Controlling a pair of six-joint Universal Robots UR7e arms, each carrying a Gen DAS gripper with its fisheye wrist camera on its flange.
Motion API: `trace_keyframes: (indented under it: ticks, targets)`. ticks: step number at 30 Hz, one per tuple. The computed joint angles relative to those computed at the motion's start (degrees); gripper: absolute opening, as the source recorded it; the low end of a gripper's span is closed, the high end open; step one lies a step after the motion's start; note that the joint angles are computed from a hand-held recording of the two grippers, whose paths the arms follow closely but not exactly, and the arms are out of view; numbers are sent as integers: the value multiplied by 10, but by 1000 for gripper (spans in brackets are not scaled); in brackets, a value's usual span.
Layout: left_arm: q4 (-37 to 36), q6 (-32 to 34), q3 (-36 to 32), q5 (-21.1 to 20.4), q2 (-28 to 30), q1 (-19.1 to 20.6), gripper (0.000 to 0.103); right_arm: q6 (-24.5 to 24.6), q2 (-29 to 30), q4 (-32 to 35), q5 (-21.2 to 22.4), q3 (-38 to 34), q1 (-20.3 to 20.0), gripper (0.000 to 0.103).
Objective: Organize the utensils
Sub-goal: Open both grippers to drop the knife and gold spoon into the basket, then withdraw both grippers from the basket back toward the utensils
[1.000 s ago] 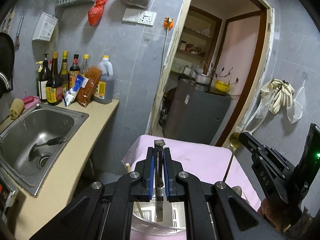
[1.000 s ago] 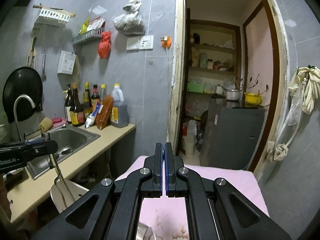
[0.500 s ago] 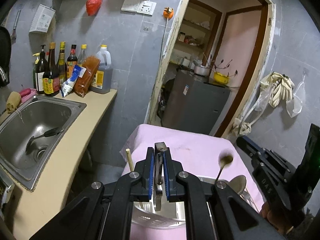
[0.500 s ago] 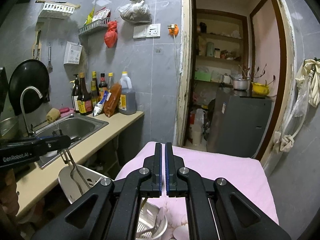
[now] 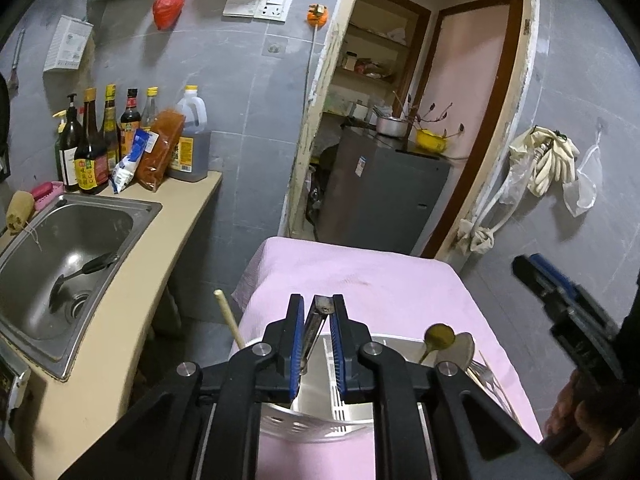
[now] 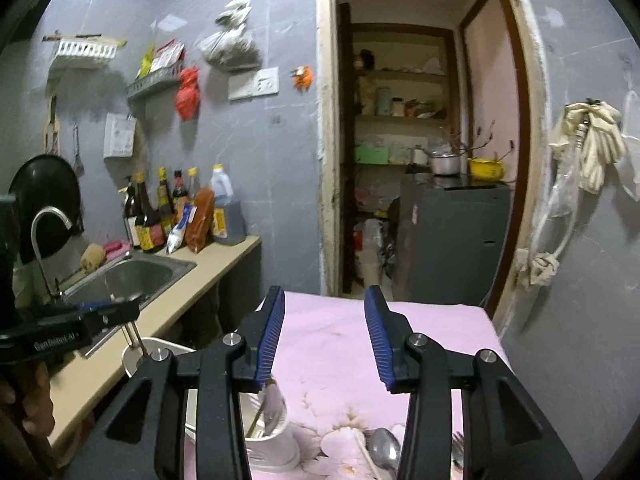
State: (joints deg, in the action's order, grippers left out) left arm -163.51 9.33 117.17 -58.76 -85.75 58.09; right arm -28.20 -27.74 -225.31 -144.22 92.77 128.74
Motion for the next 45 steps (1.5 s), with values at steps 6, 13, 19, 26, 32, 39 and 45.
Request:
trace_keyframes:
  ticks: [6,13,19,26,32,39,45]
  targets:
    - [8,-5,9,17,0,-15,20,-7,-22,-31,-17,25,7,43]
    - [7,-33,21,46,-2,-25,55,-2,-48,-36,-25,59,7,44]
    - [9,-53,30,81,-2,-40,70,2,-75,-39,-17,90,1,45]
    - [49,-128,25,89,-1,-40,80,7,-96,-36,-4,117,-3,46]
    - [46,-170,31,112,-5,-45,80,10,-111,-41,1,136,-6,46]
    - [-22,-140,55,154,-6,-86,86,10,-134,-67,12,166,-11,55]
    - [-113,-98,77,196,9,-132,93,-5,-155,-88,23,190,-15,72]
